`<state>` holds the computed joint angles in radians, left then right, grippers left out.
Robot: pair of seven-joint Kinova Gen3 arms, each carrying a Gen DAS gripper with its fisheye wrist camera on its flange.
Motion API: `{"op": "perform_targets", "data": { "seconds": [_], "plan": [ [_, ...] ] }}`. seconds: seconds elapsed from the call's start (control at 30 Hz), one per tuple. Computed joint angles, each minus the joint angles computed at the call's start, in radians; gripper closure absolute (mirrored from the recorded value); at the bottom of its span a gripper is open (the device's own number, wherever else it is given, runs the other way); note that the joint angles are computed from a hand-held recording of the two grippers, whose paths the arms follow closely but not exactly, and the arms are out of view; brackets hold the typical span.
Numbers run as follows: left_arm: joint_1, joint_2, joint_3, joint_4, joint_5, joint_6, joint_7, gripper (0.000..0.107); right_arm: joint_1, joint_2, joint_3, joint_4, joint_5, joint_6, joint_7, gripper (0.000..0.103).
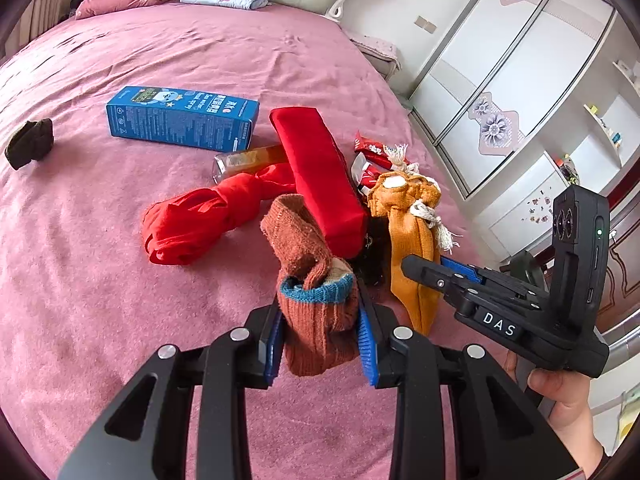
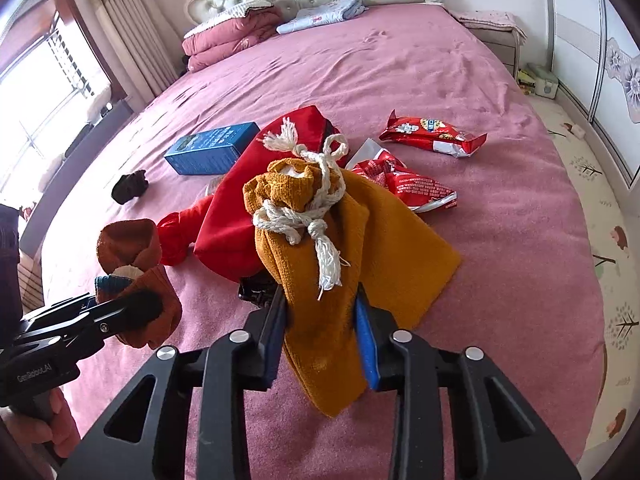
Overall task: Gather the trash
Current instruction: 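Grasp the orange knit sock with the left gripper while the right grasps the mustard bag, then carry the sock and bag over the yellow bin and open both grippers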
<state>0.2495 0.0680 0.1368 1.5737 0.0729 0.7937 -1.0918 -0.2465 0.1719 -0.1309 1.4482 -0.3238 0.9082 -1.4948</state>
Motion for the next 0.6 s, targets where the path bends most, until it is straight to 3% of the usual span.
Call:
{"op": "perform_targets", "data": {
  "seconds": [0.2, 0.4, 0.6],
  "plan": [
    [0.023, -0.003, 0.014, -0.015, -0.018, -0.003, 0.023, 0.076, 0.063, -0.081, 0.014, 0.074, -0.127, -0.021, 0.108, 0.082],
    [0.066, 0.026, 0.038, -0.060, -0.009, 0.008, 0.019, 0.076, 0.136, -0.146, 0.075, 0.110, -0.285, 0.052, 0.237, 0.082],
    [0.142, 0.083, 0.056, -0.150, -0.060, 0.038, 0.043, 0.076, 0.197, -0.198, 0.151, 0.143, -0.354, 0.108, 0.321, 0.082]
  ]
}}
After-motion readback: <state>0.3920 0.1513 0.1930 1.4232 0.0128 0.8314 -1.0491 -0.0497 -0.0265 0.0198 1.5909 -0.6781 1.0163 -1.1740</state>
